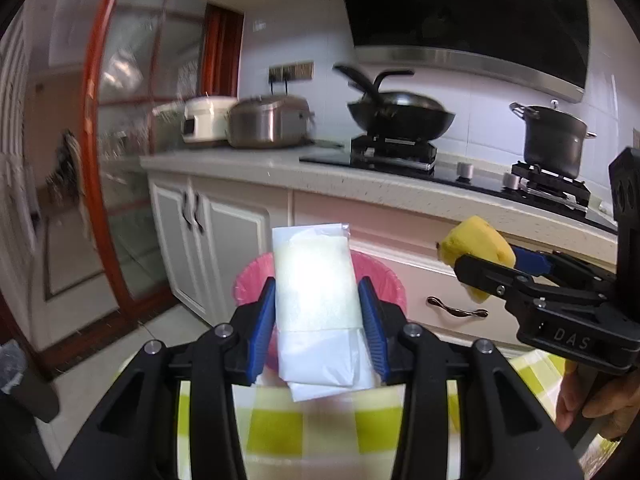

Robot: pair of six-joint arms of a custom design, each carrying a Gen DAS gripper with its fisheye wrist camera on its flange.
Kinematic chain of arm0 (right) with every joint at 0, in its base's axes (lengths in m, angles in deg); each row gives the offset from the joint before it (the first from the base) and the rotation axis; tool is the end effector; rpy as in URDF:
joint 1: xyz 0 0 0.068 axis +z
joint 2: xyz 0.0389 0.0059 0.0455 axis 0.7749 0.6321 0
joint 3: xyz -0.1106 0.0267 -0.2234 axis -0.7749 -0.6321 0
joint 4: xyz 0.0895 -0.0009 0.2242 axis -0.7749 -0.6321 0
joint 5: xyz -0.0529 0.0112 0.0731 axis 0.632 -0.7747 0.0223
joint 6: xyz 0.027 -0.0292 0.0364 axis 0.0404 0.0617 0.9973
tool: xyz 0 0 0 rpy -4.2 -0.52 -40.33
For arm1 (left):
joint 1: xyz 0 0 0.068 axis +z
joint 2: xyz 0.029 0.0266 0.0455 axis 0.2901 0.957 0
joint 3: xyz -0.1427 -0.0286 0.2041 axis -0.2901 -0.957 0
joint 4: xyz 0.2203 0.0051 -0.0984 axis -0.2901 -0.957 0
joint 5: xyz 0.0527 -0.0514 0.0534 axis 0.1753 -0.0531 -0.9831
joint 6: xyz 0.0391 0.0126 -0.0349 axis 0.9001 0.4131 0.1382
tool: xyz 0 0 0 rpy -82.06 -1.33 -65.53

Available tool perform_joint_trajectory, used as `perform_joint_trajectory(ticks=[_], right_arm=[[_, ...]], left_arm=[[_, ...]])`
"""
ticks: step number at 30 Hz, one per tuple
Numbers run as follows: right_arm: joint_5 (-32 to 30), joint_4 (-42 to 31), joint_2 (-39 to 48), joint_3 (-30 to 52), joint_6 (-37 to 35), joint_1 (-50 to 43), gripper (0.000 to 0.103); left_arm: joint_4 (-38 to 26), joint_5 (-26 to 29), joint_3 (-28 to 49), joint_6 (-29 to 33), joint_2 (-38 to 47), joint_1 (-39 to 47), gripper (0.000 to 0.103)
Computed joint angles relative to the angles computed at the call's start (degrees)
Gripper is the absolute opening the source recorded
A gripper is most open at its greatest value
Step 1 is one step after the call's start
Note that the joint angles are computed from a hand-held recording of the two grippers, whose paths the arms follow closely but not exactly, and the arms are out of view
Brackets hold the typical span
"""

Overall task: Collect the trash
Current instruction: 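Carry the white packet and yellow sponge with both tools over the pink bin, then open both tools to drop the packet and sponge into the bin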

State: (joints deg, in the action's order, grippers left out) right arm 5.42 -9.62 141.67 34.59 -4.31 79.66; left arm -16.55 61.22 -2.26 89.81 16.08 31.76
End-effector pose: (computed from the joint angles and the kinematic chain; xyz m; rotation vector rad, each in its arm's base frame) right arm 0.2185 0.1193 0.1773 -0.3846 1.9967 0.3634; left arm 0.2148 0.0445 0.1416 0.0627 1.9688 -0.1199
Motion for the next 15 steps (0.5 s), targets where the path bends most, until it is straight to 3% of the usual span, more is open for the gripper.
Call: perform_joint_trajectory(ticks=[3,6,11,15], right_arm=[[-3.31,2.40,11.04,7.09,-2.09,-3.32,0.060],[-6.39,3.51,20.68,14.44,-3.86,-5.94,0.061],[-10.44,1.55,34.00,26.28,-5.46,-7.56,0.062],[-12.38,2.27,40.33,31.26,-4.86,-8.16,0.063]], left_arm=[[1.70,2.74,9.85,0.15,14.23,1.03,0.040],[2.17,0.97,18.69,0.57,24.82,0.25,0.040],[1.74,-0.33,30.14,1.04,38.01,-0.38,0.042],[1.95,-0.22,34.80,0.93,43.60,-0.24,0.042]])
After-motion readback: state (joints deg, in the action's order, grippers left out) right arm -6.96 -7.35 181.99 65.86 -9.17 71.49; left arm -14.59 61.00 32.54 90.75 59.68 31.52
